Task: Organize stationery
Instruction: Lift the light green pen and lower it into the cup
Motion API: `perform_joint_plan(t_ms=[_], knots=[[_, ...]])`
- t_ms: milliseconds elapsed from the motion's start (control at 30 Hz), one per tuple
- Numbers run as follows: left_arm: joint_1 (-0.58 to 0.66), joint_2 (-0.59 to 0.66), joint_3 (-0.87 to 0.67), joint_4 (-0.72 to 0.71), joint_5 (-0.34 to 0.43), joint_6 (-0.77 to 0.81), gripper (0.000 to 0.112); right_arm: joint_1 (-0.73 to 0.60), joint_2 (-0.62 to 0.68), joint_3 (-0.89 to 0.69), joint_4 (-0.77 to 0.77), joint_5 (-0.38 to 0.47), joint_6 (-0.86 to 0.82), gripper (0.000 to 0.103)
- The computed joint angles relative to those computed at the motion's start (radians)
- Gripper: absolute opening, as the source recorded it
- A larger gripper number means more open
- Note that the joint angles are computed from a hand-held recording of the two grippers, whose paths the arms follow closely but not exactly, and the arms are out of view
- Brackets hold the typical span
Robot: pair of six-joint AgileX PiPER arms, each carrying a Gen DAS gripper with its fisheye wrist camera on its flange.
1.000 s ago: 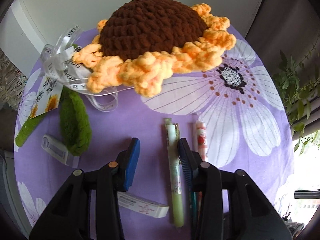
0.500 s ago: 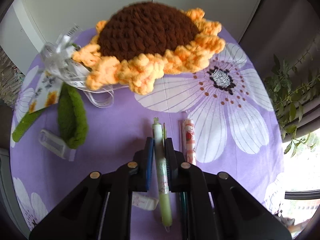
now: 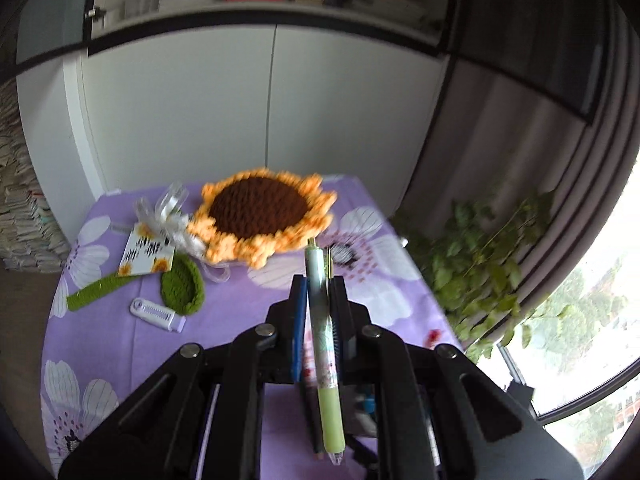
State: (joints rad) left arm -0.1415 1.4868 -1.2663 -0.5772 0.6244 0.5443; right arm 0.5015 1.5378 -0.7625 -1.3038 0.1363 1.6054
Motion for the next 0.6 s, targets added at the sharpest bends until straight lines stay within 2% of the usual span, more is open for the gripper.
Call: perform_joint_plan(t_ms=[133,233,400,500,600], knots=[[-0.072,-0.03,0.07,-0.132,-0.138,0.118,0.01,-0.003,-0.001,0.002,-0.002,-0.003,0.001,0.07],[-0.091,-0.029,0.108,-0.265,-0.155,0.268,0.01,-0.002,-0.001,0.002,-0.002,-0.002,0.001,0.07],[-0.133,-0.014,0.201,-0.553,-0.298,0.575,0.01,-0.001,0.0,0.001,-0.004,-0.002,0.004,0.07],[-0.144,0.011,0.212,-0.661,-0.317,0.699,0.01,-0.001,0.0,0.001,-0.005,-0.002,0.005,0.07],[-0.149,0.019,0.213,-0.66,-0.327,0.707,0.01,0.0,0.0,0.001,-0.006,-0.002,0.006,0.07]])
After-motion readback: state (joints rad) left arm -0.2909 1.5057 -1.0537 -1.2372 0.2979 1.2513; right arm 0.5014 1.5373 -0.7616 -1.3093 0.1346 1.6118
